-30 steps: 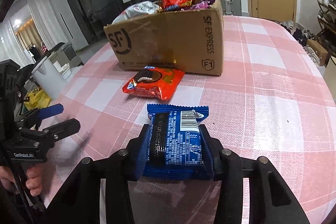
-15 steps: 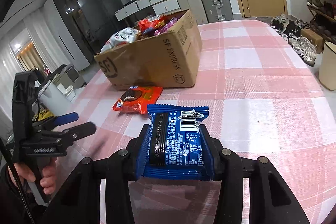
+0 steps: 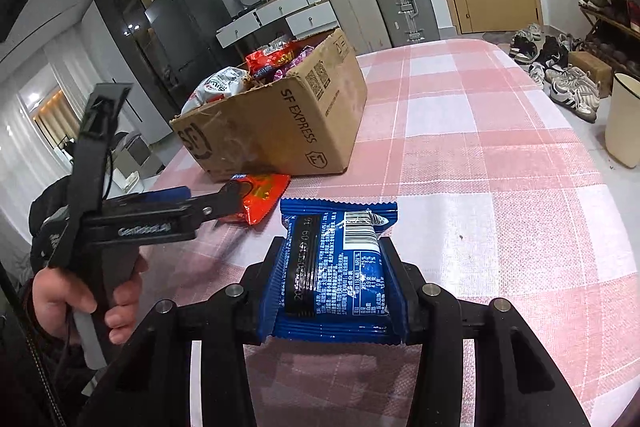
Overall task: Organize snacks
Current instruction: 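Close the left tool on the red Oreo pack while the right tool holds the blue pack, then lift both held packs and carry them over the cardboard box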
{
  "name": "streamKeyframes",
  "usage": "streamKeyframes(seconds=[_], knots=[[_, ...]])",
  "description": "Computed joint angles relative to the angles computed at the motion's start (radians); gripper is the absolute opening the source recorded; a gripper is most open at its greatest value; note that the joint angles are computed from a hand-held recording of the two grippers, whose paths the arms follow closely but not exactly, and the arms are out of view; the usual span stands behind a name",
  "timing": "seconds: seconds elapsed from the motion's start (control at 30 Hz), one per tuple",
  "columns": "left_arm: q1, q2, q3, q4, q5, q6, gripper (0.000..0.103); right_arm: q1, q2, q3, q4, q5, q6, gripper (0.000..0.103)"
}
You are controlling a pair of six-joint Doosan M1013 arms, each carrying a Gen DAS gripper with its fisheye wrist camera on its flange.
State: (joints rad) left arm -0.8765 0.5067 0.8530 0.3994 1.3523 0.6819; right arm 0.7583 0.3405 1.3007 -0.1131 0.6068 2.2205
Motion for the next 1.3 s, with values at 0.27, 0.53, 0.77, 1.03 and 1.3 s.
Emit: streamKeyframes(seconds=[0.27, 0.53, 0.77, 1.03, 1.3], knots=[[0.006, 0.063, -0.08, 0.037, 0.089, -0.012, 0.101, -0.008, -0.001, 0.01, 0.025, -0.016, -0.005, 0.045], [0.007, 0.062, -0.068, 0.034, 0.045, 0.005, 0.074, -0.008, -0.001, 0.008, 0.036, -0.013, -0.018, 0.045], [0.01, 0.028, -0.021, -0.023, -0.054, 0.072, 0.031, -0.003, -0.006, 0.01, 0.013, -0.012, 0.009, 0.045], [0.026, -0.019, 0.045, -0.096, -0.118, 0.084, 0.025, 0.008, -0.014, 0.011, -0.031, -0.01, 0.053, 0.045], [0.021, -0.092, 0.162, -0.096, -0.18, 0.049, 0.025, 0.021, -0.019, 0.006, -0.057, -0.004, 0.065, 0.045]])
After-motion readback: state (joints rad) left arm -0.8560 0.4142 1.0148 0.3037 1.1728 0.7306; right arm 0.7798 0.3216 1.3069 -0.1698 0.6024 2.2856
